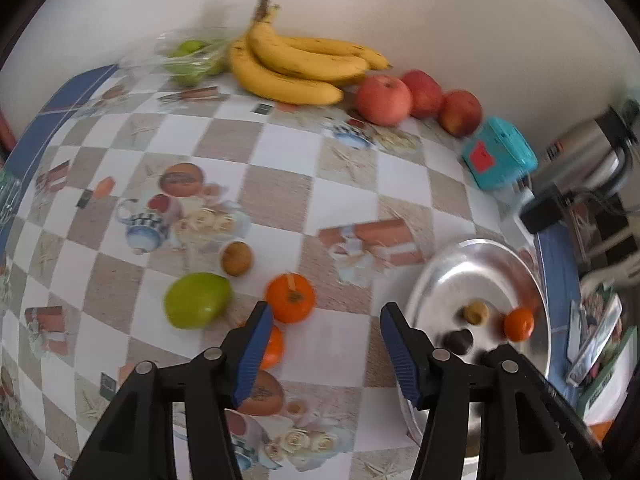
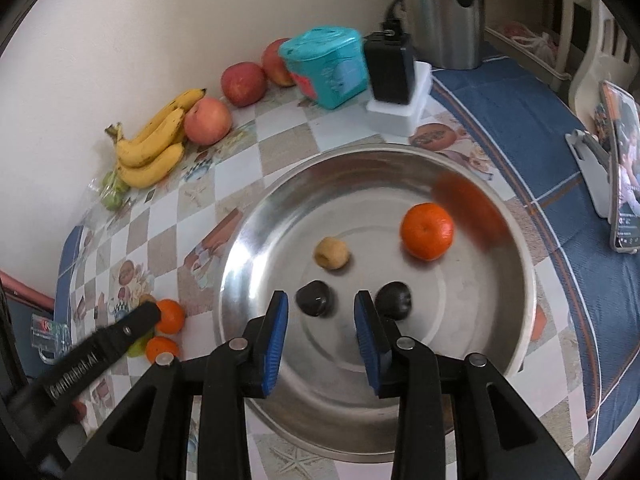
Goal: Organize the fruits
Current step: 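Withdraw both open grippers from the plate toward the remaining fruits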
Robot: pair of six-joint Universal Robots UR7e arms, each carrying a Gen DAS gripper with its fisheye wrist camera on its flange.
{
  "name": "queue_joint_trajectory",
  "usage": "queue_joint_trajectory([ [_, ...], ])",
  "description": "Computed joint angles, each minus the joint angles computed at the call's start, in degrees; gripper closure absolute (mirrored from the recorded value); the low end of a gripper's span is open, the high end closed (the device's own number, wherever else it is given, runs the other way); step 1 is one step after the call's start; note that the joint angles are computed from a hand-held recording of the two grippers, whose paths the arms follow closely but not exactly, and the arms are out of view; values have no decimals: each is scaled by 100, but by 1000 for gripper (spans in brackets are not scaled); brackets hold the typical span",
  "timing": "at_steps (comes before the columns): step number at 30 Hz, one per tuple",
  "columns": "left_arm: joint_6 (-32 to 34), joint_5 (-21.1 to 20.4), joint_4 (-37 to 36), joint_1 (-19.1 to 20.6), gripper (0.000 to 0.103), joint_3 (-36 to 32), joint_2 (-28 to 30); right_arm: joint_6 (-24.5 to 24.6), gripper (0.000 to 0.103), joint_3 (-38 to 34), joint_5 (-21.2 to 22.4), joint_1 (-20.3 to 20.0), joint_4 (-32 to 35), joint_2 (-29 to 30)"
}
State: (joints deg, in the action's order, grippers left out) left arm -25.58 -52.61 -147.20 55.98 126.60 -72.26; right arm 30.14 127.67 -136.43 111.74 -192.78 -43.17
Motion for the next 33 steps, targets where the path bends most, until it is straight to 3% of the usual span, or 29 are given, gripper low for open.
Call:
queue_joint_trajectory([
  [9,-242,199,126,156,38,-15,-129,-132,68,-269,12,150,368,172],
  [14,-369,354,294,144,13,-35,-91,-151,68,-328,-23,169,462,210],
  [18,-466,452,399,163,2,-48,-70,-127,41,-346,-97,155,536,226],
  [28,-627,759,495,169,0,-20,-57,-66,34,-365,-264,158,706,215],
  [29,-616,795,490,158,0,-9,-56,-66,31,-370,-284,160,725,220],
  [31,-595,840,479,144,0,3,-54,-53,9,-388,-350,172,767,237],
  [33,-566,835,467,140,0,11,-59,-85,8,-385,-396,187,714,257],
])
